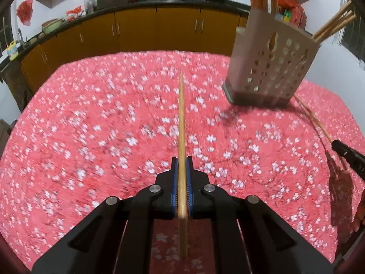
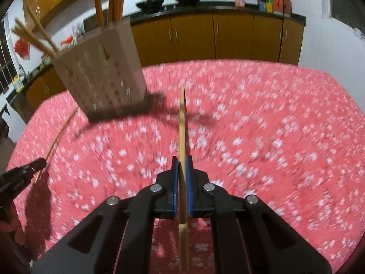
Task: Organize utensils
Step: 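Lift the right tool's chopstick over the holder while the left tool carries its chopstick there, then open the right tool over the holder while the left tool opens, dropping its chopstick in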
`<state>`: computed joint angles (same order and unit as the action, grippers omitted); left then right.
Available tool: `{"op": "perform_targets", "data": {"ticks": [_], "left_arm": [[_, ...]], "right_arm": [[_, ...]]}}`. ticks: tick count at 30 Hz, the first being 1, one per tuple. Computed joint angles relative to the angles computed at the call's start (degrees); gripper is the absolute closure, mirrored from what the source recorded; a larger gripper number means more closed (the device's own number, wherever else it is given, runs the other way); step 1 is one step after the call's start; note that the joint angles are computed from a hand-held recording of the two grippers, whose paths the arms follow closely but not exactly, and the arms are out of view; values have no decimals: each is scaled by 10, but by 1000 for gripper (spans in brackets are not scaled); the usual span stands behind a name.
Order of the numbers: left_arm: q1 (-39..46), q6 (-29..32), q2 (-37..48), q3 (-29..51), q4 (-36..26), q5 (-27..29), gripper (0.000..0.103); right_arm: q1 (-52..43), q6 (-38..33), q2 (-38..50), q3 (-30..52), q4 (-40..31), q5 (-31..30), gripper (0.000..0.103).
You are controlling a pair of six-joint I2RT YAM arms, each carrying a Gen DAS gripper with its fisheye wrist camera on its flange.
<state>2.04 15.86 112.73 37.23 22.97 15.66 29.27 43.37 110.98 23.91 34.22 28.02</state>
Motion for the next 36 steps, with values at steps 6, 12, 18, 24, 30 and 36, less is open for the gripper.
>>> {"op": "perform_targets", "data": {"ticks": [6, 12, 18, 24, 30, 36], "left_arm": [[23, -3, -104, -23, -28, 49, 95], [44, -32, -183, -27, -56, 105, 95], [61, -48, -223, -22, -70, 141, 96], [53, -52, -285, -19, -95, 160, 96], [35, -72, -349, -7, -119, 186, 96], [5, -121, -386, 8, -107, 196, 96]], "right_arm": [[18, -16, -159, -52, -37, 60, 95], [42, -29, -269, -72, -72, 116, 95], [54, -39, -320, -79, -90, 139, 95], [78, -80, -433, -75, -135, 161, 95], [103, -137, -552, -38, -199, 152, 95], [115, -171, -577, 12, -230, 131, 95]]}}
